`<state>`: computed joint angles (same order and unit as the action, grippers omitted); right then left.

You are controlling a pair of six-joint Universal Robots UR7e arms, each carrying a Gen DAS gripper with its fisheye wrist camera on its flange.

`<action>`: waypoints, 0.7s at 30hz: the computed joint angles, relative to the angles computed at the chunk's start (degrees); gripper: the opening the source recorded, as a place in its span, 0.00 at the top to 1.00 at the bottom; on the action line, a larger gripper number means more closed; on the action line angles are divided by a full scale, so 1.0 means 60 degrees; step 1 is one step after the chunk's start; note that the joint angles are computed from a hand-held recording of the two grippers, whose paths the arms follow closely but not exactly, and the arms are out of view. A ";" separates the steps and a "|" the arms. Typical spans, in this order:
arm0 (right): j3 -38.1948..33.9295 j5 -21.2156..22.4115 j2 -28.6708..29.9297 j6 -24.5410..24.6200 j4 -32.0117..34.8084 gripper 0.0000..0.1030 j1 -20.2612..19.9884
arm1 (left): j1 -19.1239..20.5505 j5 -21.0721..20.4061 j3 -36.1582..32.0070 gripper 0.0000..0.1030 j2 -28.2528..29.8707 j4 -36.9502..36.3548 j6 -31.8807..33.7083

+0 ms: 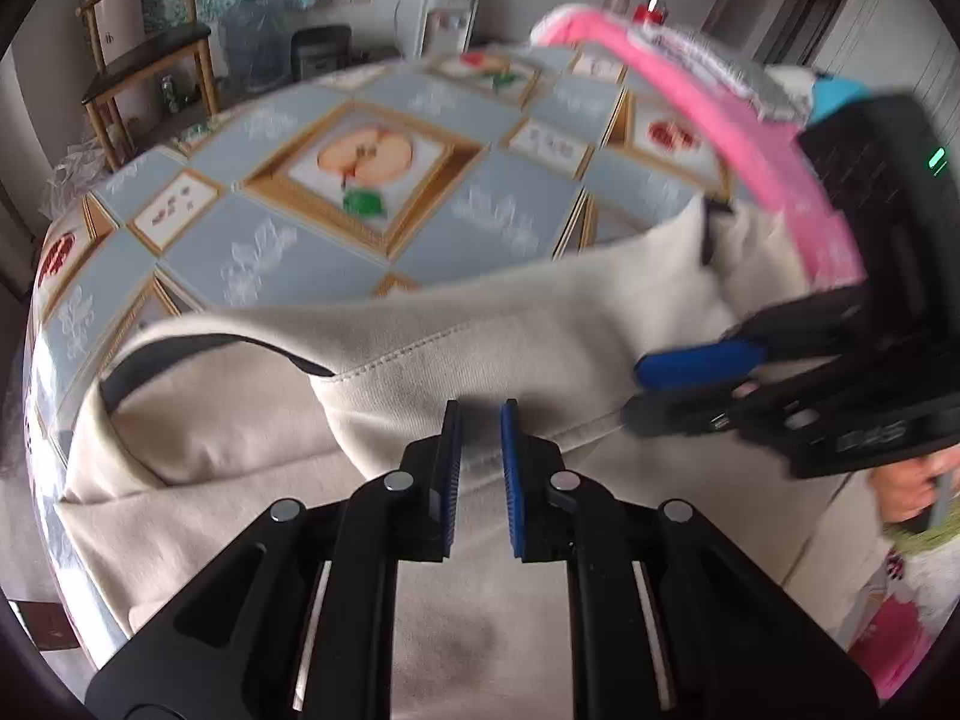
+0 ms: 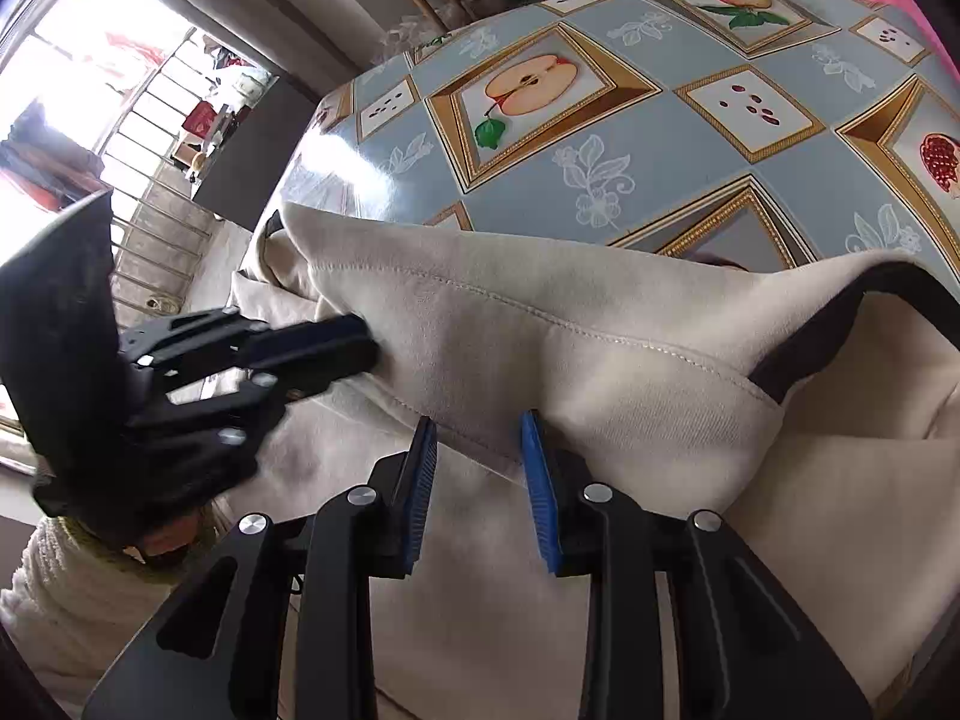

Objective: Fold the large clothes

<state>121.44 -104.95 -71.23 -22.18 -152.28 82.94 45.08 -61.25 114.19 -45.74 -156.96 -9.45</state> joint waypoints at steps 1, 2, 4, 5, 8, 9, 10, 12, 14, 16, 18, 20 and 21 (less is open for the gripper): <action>0.0018 -0.0001 -0.0086 0.0002 0.0125 0.71 -0.0027 | 0.0008 0.0004 0.0047 0.88 0.0019 -0.0043 -0.0030; 0.0037 -0.0019 -0.0209 0.0076 0.0278 0.72 -0.0046 | 0.0021 -0.0029 0.0098 0.88 -0.0015 -0.0119 -0.0058; 0.0094 0.0291 -0.0659 0.0335 0.0616 0.71 -0.0194 | 0.0063 -0.0109 0.0100 0.88 -0.0105 -0.0025 -0.0247; 0.0201 0.0652 -0.1013 0.0372 0.0660 0.71 -0.0345 | 0.0073 -0.0107 0.0115 0.88 -0.0143 -0.0040 -0.0283; 0.0371 0.1302 -0.1815 0.0888 0.0399 0.66 -0.0794 | 0.0143 -0.0022 0.0114 0.88 -0.0177 -0.0091 -0.0296; 0.0389 0.1407 -0.1986 0.1062 0.0354 0.60 -0.0948 | 0.0194 -0.0103 0.0095 0.88 -0.0175 -0.0102 -0.0325; 0.0365 0.1393 -0.2074 0.1285 0.0320 0.59 -0.1099 | 0.0221 -0.0137 0.0075 0.88 -0.0165 -0.0106 -0.0366; 0.0250 0.1059 -0.2002 0.1703 0.0497 0.59 -0.1236 | 0.0233 -0.0096 0.0021 0.88 -0.0100 -0.0130 -0.0399; 0.0068 0.1136 -0.1839 0.1881 0.1037 0.59 -0.1397 | 0.0214 -0.0026 0.0025 0.88 -0.0056 -0.0189 -0.0419; -0.0024 0.1168 -0.1593 0.1848 0.1279 0.59 -0.1433 | 0.0204 0.0033 0.0032 0.88 -0.0019 -0.0254 -0.0429; -0.0120 0.1075 -0.1385 0.1804 0.1263 0.59 -0.1373 | 0.0213 0.0047 0.0014 0.88 -0.0002 -0.0266 -0.0454; -0.0250 0.1288 -0.1204 0.1936 0.1417 0.59 -0.1365 | 0.0221 0.0063 -0.0015 0.88 0.0020 -0.0265 -0.0473; -0.0270 0.1417 -0.1184 0.1931 0.1533 0.59 -0.1390 | 0.0217 0.0100 -0.0030 0.88 0.0039 -0.0269 -0.0458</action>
